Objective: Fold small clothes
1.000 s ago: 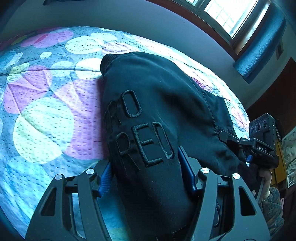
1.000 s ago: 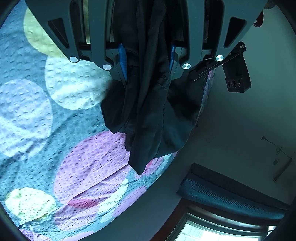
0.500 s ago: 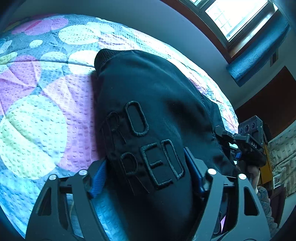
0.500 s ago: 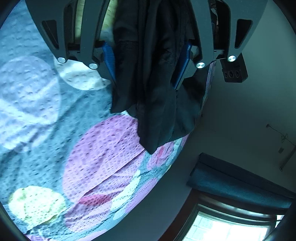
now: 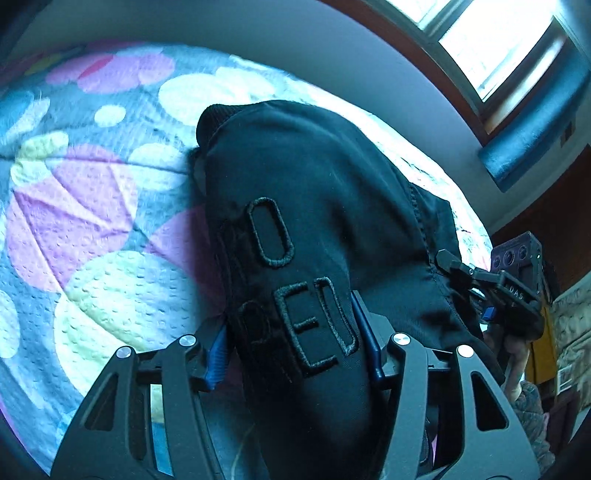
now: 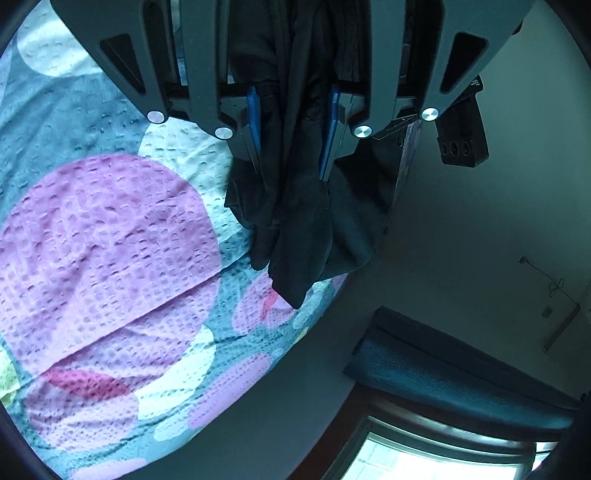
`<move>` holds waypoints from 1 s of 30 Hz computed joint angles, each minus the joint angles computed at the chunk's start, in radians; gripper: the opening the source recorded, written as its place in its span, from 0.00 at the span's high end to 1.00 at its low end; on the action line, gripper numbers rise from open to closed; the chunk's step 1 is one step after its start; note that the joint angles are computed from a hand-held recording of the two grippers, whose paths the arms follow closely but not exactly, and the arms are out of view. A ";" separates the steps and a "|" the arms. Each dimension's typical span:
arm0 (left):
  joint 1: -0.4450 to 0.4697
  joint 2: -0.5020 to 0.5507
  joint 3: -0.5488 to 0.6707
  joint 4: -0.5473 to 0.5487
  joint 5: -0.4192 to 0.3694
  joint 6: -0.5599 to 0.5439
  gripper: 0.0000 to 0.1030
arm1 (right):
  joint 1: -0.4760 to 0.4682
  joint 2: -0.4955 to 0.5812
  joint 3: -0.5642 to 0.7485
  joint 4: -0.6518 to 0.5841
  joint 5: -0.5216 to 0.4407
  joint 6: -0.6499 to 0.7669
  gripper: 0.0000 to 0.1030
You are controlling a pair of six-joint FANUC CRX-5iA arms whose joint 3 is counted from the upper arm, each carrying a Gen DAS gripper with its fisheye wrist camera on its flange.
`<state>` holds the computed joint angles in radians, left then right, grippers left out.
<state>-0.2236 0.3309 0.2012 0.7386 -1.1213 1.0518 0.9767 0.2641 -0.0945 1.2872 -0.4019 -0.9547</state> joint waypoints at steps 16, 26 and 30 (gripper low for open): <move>0.046 -0.198 -0.235 0.066 0.037 -0.196 0.10 | 0.153 -0.115 -0.092 -0.130 -0.144 0.018 0.33; 0.089 -0.173 -0.325 0.201 -0.098 -0.103 0.07 | 0.248 -0.081 -0.036 -0.300 -0.175 0.173 0.44; 0.077 -0.205 -0.341 0.189 -0.062 -0.143 0.27 | 0.270 -0.055 0.003 -0.368 -0.225 0.222 0.64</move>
<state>-0.1468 0.1254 -0.1400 0.9280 -1.1830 0.9092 1.2469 0.2092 -0.0920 0.9195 -0.6266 -0.7327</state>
